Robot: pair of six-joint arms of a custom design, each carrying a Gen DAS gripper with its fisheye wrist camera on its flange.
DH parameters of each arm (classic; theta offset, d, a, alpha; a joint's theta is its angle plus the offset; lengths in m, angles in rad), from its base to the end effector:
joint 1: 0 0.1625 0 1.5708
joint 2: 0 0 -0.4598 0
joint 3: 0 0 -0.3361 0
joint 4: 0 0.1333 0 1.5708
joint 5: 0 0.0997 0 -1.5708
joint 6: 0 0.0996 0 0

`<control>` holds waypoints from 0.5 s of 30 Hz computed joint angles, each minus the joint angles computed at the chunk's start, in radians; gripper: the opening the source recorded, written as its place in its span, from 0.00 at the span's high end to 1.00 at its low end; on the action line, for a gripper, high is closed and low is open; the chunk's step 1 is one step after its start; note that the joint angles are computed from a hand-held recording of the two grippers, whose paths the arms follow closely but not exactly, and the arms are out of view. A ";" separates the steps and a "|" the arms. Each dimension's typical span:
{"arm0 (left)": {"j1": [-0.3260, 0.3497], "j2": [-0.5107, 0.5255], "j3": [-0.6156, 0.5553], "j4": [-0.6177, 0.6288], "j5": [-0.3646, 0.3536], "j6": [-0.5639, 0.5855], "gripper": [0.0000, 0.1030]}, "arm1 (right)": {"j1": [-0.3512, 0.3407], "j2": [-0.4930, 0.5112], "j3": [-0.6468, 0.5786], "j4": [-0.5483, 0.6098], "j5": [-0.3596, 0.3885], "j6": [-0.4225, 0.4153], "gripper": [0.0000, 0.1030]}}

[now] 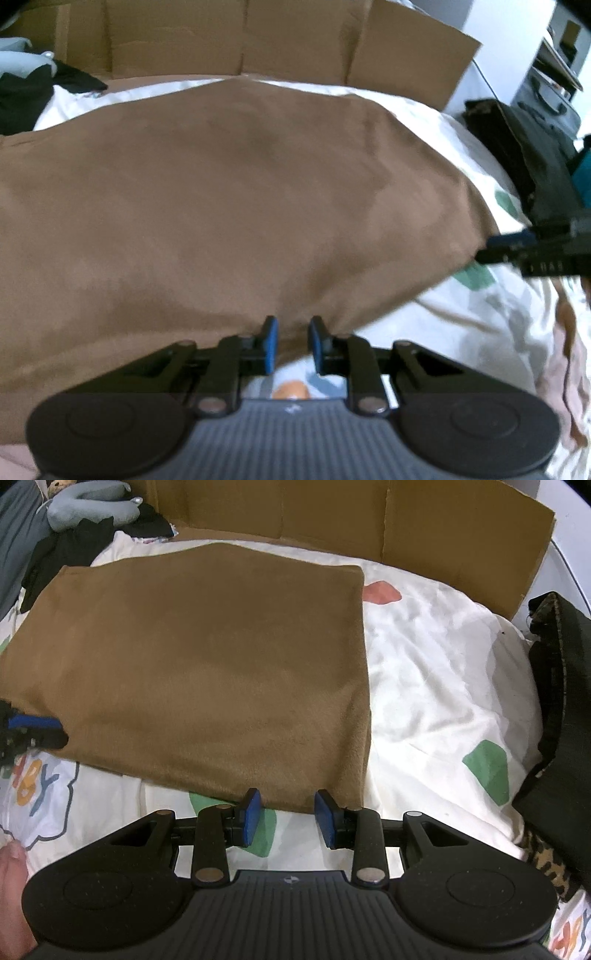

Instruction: Fold clothes

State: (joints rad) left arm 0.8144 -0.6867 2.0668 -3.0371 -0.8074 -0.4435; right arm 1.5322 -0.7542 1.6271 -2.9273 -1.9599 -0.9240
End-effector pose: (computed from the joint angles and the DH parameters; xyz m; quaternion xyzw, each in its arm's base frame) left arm -0.2131 -0.5204 0.0609 0.1286 0.9183 -0.2431 0.2846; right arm 0.0691 -0.6854 0.1846 0.3662 -0.8806 0.1213 0.2751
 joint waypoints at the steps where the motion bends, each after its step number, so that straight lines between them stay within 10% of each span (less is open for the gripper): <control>1: -0.004 -0.006 0.003 0.011 -0.005 -0.005 0.81 | 0.000 -0.005 0.002 0.002 0.004 0.006 0.62; 15: -0.046 -0.193 0.110 0.300 0.087 -0.326 0.77 | -0.098 -0.061 -0.081 0.244 0.212 0.463 0.62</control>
State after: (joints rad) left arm 0.7679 -0.8793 2.1763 -2.7370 -0.7201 -0.7695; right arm 1.4342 -0.8157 1.5463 -2.6829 -1.7477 -0.4608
